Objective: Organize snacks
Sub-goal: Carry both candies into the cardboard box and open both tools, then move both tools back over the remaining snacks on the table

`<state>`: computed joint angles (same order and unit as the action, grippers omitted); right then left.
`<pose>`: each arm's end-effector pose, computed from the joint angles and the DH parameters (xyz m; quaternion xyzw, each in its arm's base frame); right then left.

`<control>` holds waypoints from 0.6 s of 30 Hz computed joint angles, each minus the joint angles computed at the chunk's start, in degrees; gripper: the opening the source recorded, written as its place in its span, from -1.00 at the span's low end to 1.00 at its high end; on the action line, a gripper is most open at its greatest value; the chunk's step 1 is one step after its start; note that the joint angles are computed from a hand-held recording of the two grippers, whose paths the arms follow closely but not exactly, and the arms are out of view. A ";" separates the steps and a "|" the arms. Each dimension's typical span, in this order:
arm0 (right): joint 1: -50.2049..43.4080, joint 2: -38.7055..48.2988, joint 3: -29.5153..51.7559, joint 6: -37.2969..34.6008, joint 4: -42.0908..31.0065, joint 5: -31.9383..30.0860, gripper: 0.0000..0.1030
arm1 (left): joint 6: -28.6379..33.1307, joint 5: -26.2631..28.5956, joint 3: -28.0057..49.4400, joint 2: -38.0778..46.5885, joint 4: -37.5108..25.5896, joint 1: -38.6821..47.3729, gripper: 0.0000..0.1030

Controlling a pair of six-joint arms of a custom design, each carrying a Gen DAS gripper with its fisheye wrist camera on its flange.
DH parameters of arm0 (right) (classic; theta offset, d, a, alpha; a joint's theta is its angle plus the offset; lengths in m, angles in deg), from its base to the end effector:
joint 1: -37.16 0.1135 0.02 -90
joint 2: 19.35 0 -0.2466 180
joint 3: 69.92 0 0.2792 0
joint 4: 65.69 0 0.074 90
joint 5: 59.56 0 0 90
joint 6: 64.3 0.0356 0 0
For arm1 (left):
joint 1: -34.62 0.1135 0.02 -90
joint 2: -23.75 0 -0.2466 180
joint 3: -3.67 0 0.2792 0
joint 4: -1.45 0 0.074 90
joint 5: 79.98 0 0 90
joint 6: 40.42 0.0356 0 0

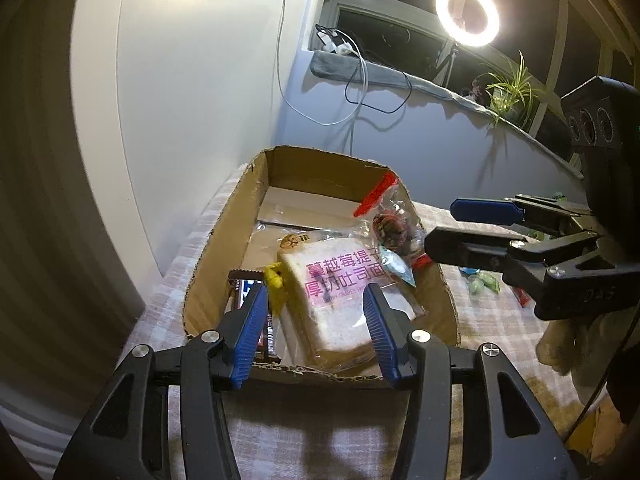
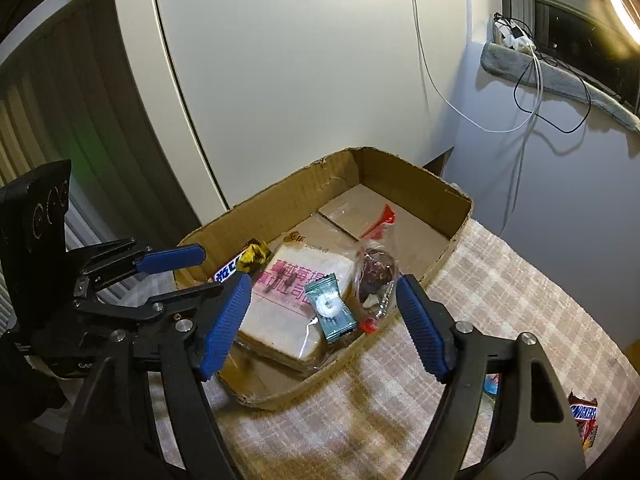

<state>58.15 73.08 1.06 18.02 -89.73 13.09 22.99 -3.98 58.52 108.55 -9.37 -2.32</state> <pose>0.3379 0.1410 0.1808 -0.2819 0.8723 0.1820 0.3557 0.2624 -0.1865 0.1488 0.0308 0.9033 -0.1234 0.4098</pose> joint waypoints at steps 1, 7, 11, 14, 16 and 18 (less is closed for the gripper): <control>0.05 0.03 -0.03 -0.15 -0.09 0.32 0.51 | -0.05 0.02 0.06 0.04 0.03 0.04 -0.06; -1.27 -0.90 -1.80 -0.05 1.07 -1.61 0.51 | -0.24 -0.13 0.22 -0.04 -0.18 -0.07 -0.06; -3.45 -2.04 -3.33 -0.08 1.21 -5.45 0.51 | -0.50 -0.32 0.21 -0.19 -0.38 -0.23 -0.06; -4.95 -2.98 -4.30 -0.22 0.61 -7.42 0.51 | -0.72 -0.48 0.23 -0.38 -0.41 -0.71 -0.06; -5.68 -4.23 -5.64 -0.51 0.98 -7.39 0.51 | -0.83 -0.64 0.31 -0.45 -0.44 -1.22 -0.06; -6.93 -5.22 -6.50 -0.78 0.33 -7.69 0.51 | -0.83 -0.85 0.71 -0.26 -0.59 -1.90 -0.06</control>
